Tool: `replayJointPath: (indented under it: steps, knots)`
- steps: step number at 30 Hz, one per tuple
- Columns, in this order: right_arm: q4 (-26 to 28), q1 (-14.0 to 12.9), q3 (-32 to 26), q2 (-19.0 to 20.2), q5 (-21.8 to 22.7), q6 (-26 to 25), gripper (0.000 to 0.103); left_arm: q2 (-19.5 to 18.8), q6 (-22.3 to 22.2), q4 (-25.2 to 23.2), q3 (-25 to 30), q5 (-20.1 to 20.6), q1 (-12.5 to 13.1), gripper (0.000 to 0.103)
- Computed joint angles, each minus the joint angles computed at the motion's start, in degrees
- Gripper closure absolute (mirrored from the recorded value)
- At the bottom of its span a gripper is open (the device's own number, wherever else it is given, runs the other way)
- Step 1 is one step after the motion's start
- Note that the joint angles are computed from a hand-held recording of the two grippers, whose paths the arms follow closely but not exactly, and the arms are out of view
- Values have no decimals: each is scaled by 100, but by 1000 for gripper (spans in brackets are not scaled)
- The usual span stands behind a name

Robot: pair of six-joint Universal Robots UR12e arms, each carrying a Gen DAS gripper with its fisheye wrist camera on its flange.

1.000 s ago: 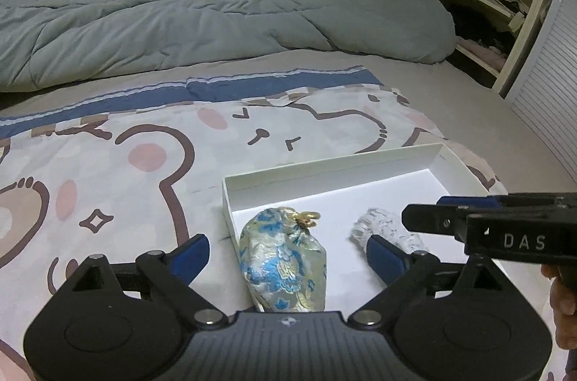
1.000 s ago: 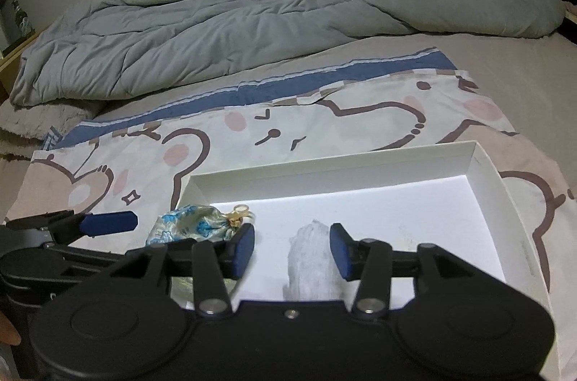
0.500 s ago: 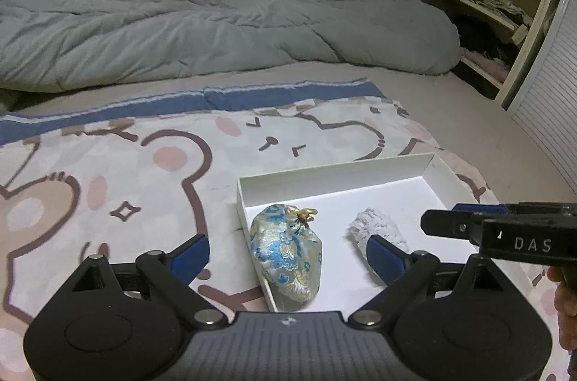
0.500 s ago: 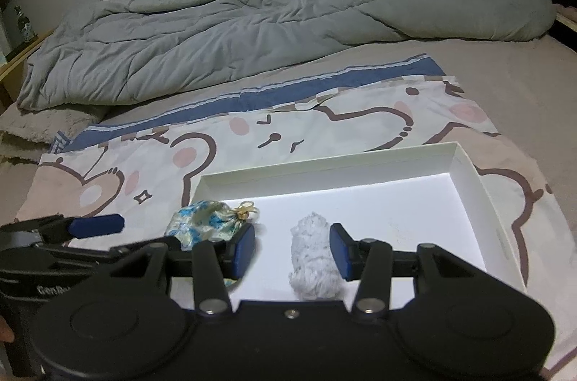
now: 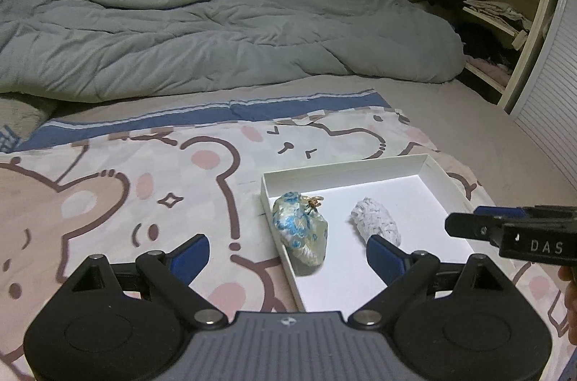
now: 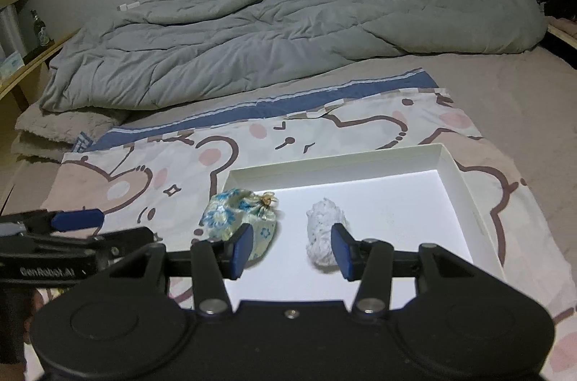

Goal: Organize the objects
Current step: 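Lower the pouch and knitted ball into the tray and open both grippers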

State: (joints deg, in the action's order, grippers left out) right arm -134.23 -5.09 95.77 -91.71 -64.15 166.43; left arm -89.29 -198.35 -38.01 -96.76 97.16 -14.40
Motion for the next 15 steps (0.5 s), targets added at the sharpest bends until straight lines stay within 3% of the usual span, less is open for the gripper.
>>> replayJointPath:
  steps: [15]
  knots:
    - [51,-172,477,-583,38,-364,40,424,-66,-309,-205,345,-237,7]
